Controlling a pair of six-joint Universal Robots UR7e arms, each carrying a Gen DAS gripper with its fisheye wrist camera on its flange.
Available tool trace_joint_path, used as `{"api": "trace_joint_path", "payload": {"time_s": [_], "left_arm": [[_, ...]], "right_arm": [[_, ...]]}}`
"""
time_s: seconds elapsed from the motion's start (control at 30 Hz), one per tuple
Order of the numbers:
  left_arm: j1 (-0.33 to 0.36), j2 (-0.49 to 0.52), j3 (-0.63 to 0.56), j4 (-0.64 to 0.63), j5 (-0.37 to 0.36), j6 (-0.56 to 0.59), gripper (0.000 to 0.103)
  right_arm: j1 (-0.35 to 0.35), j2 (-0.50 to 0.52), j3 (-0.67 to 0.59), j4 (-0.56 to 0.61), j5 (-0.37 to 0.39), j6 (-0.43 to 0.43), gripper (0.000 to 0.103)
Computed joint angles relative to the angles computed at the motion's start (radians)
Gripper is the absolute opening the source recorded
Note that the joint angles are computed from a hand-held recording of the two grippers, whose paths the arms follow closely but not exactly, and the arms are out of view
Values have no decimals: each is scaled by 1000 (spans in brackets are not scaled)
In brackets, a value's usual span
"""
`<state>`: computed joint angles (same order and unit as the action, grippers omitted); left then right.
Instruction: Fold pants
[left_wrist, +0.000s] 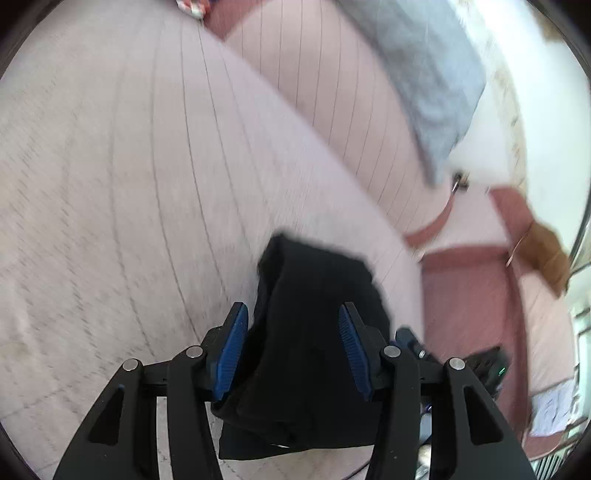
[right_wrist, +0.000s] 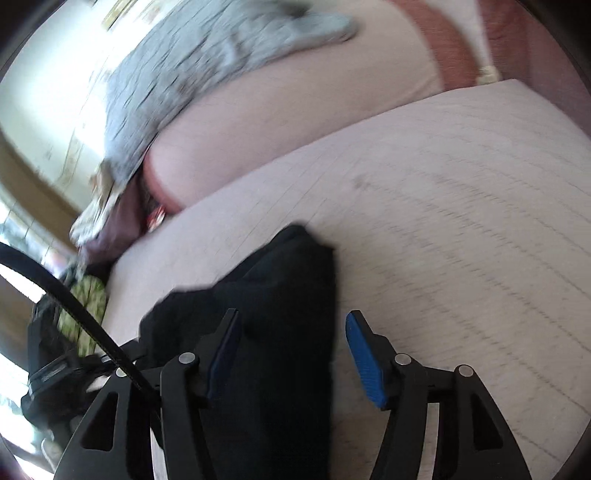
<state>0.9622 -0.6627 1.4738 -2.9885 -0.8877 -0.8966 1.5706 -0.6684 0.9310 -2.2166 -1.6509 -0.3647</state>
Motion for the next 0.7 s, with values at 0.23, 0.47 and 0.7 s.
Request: {"api": "trace_joint_path", "payload": {"time_s": [0.23,0.47,0.7], "left_arm": [[2,55,-89,-11,-30,131,56],[51,57,-51,-44,-116,90,57],[18,32,-21,-25,-72,75,59]], "right_arm": [[-14,-28,-15,71,227,1,64],[-31,36,-102,252,240,24,63],[-27,-3,-54,212,231,15,69]]}}
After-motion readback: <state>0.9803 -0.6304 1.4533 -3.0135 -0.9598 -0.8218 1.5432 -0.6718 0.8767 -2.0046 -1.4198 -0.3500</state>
